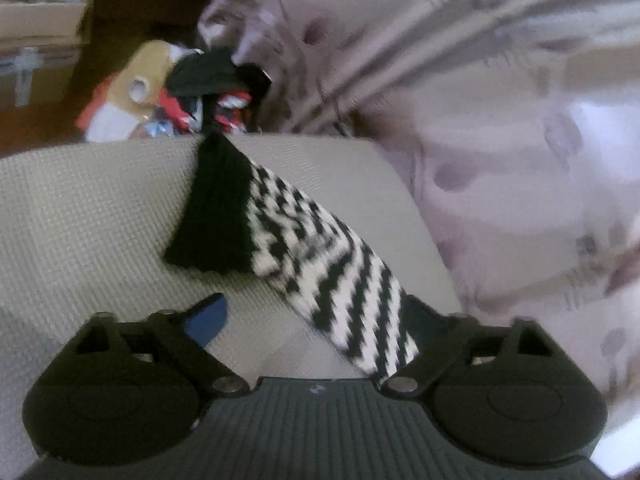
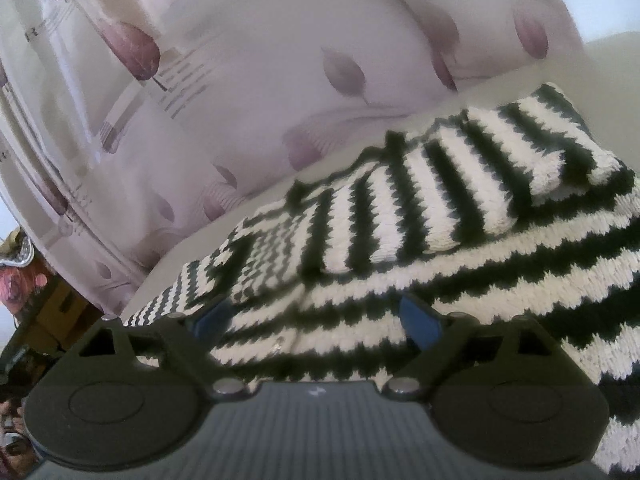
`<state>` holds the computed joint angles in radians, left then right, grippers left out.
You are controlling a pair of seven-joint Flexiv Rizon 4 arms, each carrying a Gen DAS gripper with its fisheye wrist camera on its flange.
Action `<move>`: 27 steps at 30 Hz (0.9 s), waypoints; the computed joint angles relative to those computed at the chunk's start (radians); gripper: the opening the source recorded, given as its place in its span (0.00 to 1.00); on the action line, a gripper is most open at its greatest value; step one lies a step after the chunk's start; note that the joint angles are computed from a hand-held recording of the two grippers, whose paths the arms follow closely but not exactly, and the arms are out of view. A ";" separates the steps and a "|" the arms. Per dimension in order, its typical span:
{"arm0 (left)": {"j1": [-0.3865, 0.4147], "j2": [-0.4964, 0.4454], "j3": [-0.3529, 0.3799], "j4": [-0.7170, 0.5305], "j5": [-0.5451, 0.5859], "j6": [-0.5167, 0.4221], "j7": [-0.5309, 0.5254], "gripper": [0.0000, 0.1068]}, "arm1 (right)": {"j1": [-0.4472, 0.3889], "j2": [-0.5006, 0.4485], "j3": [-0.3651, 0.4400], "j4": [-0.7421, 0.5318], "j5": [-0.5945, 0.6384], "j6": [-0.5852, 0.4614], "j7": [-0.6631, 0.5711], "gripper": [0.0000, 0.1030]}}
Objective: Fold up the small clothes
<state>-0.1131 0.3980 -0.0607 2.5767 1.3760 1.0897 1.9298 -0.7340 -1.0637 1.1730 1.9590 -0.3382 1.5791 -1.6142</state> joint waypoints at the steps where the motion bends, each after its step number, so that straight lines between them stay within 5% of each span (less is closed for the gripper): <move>1: 0.007 0.001 0.006 0.000 0.007 -0.002 -0.004 0.72 | 0.000 -0.001 0.000 -0.001 0.002 0.001 0.003 0.89; 3: 0.021 -0.002 0.013 -0.002 0.035 0.004 -0.026 0.56 | -0.002 -0.003 0.001 -0.001 0.004 0.003 0.008 0.89; 5: 0.037 -0.028 0.025 -0.009 0.076 0.030 -0.068 0.26 | -0.003 -0.006 0.003 -0.001 0.003 0.004 0.012 0.89; 6: 0.043 -0.038 0.031 -0.013 0.079 0.033 -0.070 0.03 | -0.002 -0.005 0.001 -0.001 0.003 0.004 0.015 0.89; 11: 0.015 -0.010 -0.018 -0.080 -0.135 -0.209 0.296 0.03 | 0.002 -0.001 -0.006 0.002 0.000 0.015 0.026 0.89; 17: -0.061 -0.069 -0.215 -0.360 -0.067 -0.506 0.595 0.00 | -0.004 -0.011 -0.011 0.012 -0.019 0.055 0.062 0.89; 21: -0.107 -0.187 -0.233 -0.549 0.032 -0.453 0.723 0.00 | -0.026 -0.042 0.002 0.017 -0.056 0.070 0.103 0.89; 24: -0.146 -0.191 -0.205 -0.586 0.042 -0.393 0.774 0.00 | -0.045 -0.070 0.015 0.013 -0.084 0.060 0.133 0.89; 26: -0.155 -0.142 -0.147 -0.542 -0.021 -0.301 0.727 0.13 | -0.062 -0.099 0.032 0.008 -0.096 0.051 0.146 0.89; 27: -0.150 -0.115 -0.115 -0.503 -0.037 -0.235 0.670 0.38 | -0.070 -0.113 0.040 0.005 -0.100 0.047 0.152 0.89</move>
